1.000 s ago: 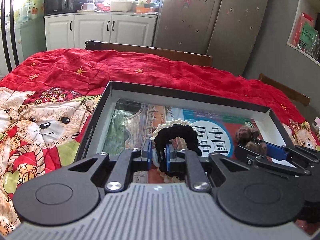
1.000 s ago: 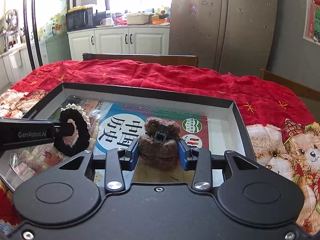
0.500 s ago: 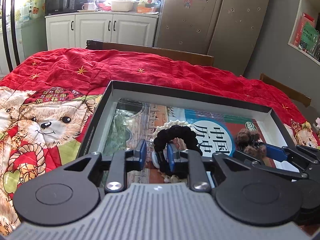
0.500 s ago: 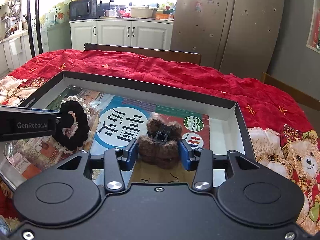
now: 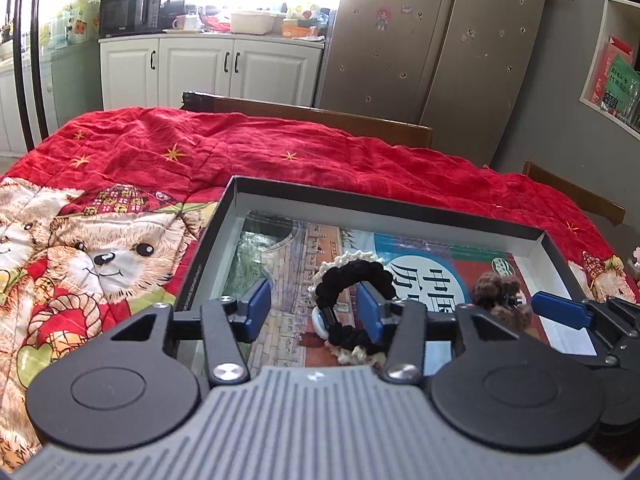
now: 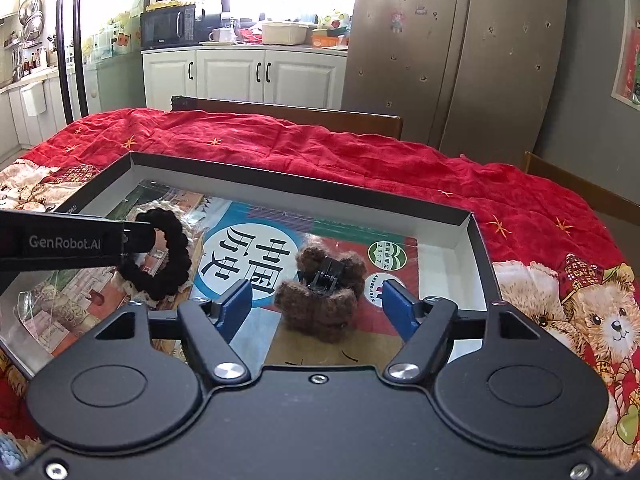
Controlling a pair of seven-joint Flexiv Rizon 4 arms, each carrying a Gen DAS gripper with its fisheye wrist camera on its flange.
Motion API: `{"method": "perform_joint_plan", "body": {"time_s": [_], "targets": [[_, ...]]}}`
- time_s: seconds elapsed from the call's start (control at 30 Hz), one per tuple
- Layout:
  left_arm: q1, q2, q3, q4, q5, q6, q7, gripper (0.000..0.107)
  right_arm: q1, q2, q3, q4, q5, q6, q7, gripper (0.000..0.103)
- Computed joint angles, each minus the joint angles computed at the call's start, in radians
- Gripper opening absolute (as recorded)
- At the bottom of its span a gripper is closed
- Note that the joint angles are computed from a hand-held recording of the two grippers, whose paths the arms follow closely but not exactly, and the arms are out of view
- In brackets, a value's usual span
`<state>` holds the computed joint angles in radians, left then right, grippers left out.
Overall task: Organize objects
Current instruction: 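Open both grippers to release the bear and scrunchie onto the book in the box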
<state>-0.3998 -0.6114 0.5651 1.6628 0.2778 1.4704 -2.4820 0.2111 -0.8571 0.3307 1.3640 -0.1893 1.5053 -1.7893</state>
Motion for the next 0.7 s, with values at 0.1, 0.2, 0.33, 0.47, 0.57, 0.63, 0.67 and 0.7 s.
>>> {"method": "perform_joint_plan", "body": {"time_s": [0.1, 0.2, 0.33, 0.47, 0.57, 0.63, 0.67, 0.7], "targets": [[-0.017, 0.000, 0.019, -0.001, 0.010, 0.001, -0.016, 0.067, -0.001, 0.002, -0.002, 0.008, 0.001, 0.017, -0.001, 0.071], [-0.029, 0.003, 0.031, -0.001, 0.021, 0.001, -0.026, 0.070, -0.005, 0.005, 0.000, 0.016, 0.000, 0.033, 0.004, 0.072], [-0.057, 0.006, 0.060, -0.002, 0.045, -0.004, -0.054, 0.076, -0.013, 0.013, 0.004, 0.030, 0.000, 0.048, 0.019, 0.072], [-0.077, 0.018, 0.078, 0.002, 0.073, -0.004, -0.081, 0.078, -0.028, 0.028, 0.016, 0.052, -0.003, 0.064, 0.029, 0.073], [-0.100, 0.028, 0.098, 0.002, 0.105, -0.011, -0.104, 0.079, -0.038, 0.042, 0.025, 0.071, -0.012, 0.076, 0.031, 0.073], [-0.109, 0.037, 0.103, 0.002, 0.130, -0.019, -0.117, 0.080, -0.041, 0.053, 0.024, 0.087, -0.017, 0.086, 0.034, 0.073], [-0.110, 0.043, 0.102, 0.002, 0.141, -0.023, -0.125, 0.080, -0.044, 0.057, 0.026, 0.093, -0.021, 0.088, 0.035, 0.074], [-0.111, 0.049, 0.100, 0.003, 0.153, -0.026, -0.132, 0.080, -0.049, 0.062, 0.031, 0.101, -0.025, 0.091, 0.033, 0.074]]}}
